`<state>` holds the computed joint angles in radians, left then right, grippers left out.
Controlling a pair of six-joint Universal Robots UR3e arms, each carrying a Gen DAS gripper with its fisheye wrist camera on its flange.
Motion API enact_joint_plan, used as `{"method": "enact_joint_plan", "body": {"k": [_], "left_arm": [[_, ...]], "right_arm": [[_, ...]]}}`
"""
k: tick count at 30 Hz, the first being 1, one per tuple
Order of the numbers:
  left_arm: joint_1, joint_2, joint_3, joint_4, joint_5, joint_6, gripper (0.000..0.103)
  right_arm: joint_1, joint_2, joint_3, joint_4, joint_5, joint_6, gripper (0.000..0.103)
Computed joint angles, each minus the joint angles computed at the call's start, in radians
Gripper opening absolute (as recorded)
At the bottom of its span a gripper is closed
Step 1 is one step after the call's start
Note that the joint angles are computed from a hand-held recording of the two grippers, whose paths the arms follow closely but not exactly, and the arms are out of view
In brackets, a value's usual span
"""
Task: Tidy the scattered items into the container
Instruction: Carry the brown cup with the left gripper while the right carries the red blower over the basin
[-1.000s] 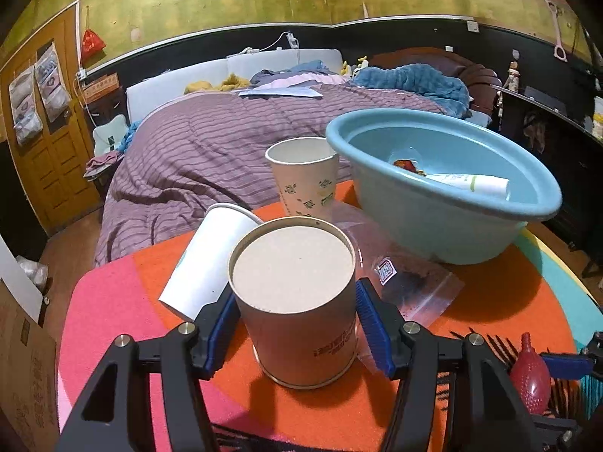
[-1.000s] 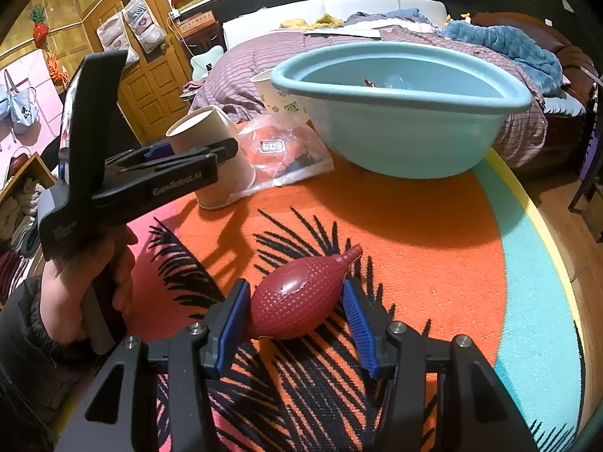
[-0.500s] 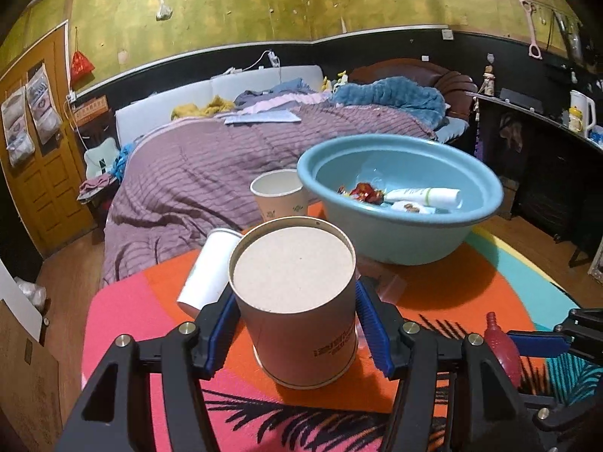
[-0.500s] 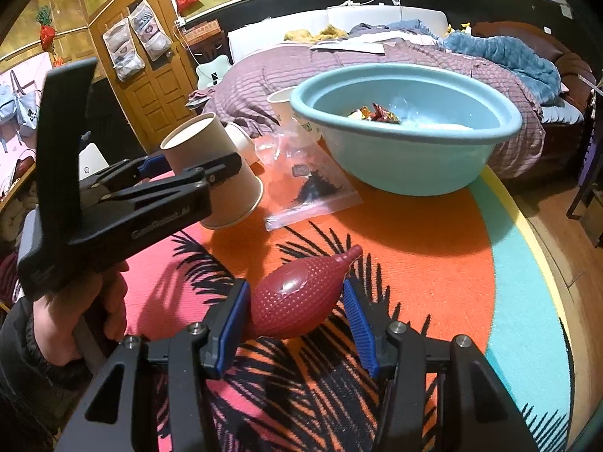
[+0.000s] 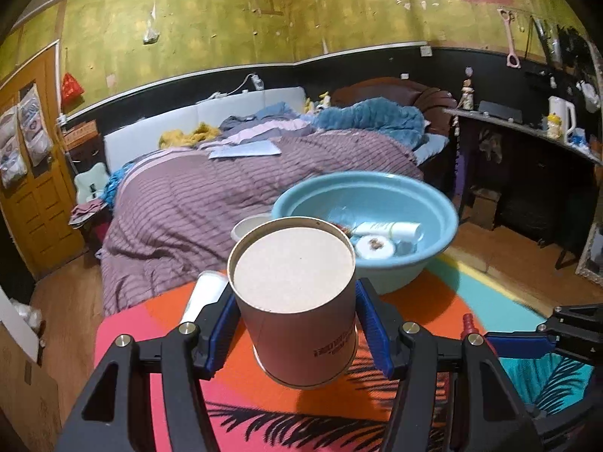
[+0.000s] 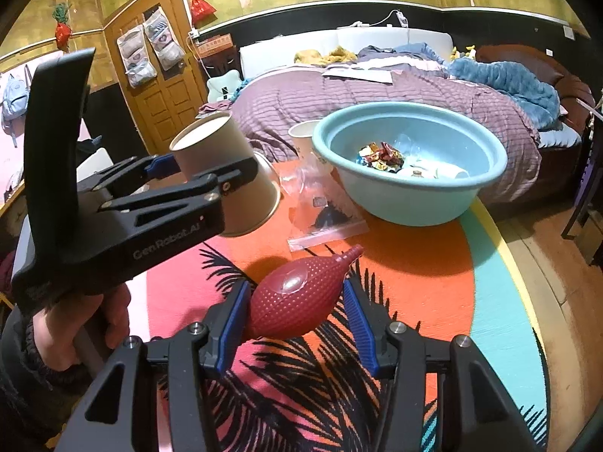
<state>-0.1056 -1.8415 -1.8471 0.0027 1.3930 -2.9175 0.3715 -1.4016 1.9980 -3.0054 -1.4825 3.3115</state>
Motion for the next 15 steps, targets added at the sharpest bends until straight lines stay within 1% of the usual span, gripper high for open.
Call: {"method": "enact_joint_plan", "body": {"k": [5,6,8,10,12,15], "left_arm": [[-0.039,-0.049,0.162,-0.082,0.013,-0.006,0.064],[-0.044,-0.069,0.212,-0.109,0.012,-0.02,0.064],[-0.049,-0.11,0.307,-0.16,0.0,-0.054,0.064],[-0.053,-0.155,0.393,-0.189,-0.015,-0.087,0.064],[-0.065,-0.206,0.479,-0.218,-0.005,-0.1,0.064],[-0.081,-0.288,0.626,-0.295,0.007,-0.094,0.064]], "right_arm": [[-0.033,-0.073,-0.007,0.052,0.001,-0.036,0.055],[-0.037,-0.084,-0.021,0.063,-0.014,-0.054,0.055],[-0.057,-0.101,-0.043,0.075,-0.01,-0.088,0.055],[-0.073,-0.102,-0.074,0.093,-0.023,-0.118,0.055],[-0.094,-0.093,-0.118,0.114,-0.036,-0.142,0.055],[-0.145,-0.083,-0.164,0.137,-0.005,-0.156,0.055]]}}
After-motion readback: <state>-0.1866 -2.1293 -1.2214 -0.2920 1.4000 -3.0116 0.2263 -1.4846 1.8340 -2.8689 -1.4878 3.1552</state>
